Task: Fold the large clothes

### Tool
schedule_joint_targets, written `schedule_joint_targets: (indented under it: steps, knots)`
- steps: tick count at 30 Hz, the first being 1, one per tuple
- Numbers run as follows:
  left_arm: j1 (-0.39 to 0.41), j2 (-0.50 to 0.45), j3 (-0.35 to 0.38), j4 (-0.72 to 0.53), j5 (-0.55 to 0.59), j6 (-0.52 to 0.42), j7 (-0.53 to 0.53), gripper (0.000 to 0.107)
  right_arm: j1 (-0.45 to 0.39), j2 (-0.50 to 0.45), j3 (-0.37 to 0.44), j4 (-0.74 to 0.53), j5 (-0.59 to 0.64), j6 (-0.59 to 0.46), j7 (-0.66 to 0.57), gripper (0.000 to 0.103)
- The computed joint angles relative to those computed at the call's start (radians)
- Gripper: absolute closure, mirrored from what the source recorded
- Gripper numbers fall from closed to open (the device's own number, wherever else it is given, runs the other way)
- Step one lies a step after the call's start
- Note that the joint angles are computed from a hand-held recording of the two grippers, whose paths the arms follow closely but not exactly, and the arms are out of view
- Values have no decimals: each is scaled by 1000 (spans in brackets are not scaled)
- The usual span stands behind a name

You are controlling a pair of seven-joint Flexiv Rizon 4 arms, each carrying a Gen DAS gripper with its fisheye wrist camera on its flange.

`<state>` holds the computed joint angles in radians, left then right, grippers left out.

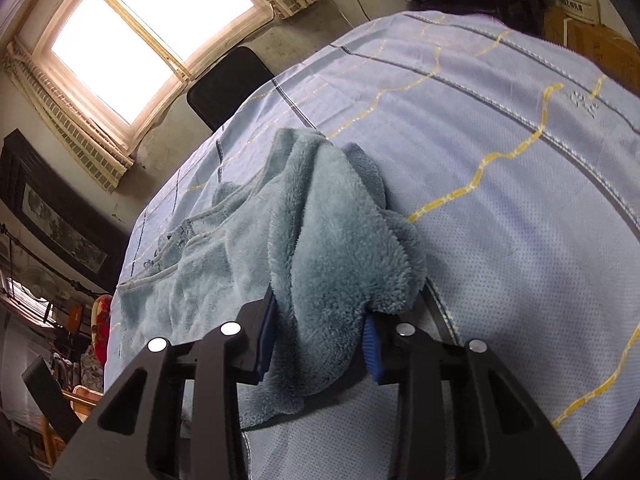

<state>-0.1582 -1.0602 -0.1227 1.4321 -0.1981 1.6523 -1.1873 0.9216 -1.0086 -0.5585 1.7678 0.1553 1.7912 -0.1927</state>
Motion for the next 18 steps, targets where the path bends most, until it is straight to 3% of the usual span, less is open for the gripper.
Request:
schedule_joint_targets:
  steps: [5, 7, 11, 18]
  knots:
    - [35, 10, -42, 11, -1, -16, 7, 24, 94, -14, -118, 11, -8, -17, -18, 76]
    - [95, 18, -117, 29, -5, -28, 21, 29, 133, -24, -174, 4, -27, -37, -35, 77]
    - [293, 14, -357, 77, -36, -72, 79, 36, 166, -34, -226, -23, -66, -53, -67, 78]
    - [424, 30, -467, 117, -92, -34, 87, 38, 216, -64, -306, -91, -138, -89, -126, 79]
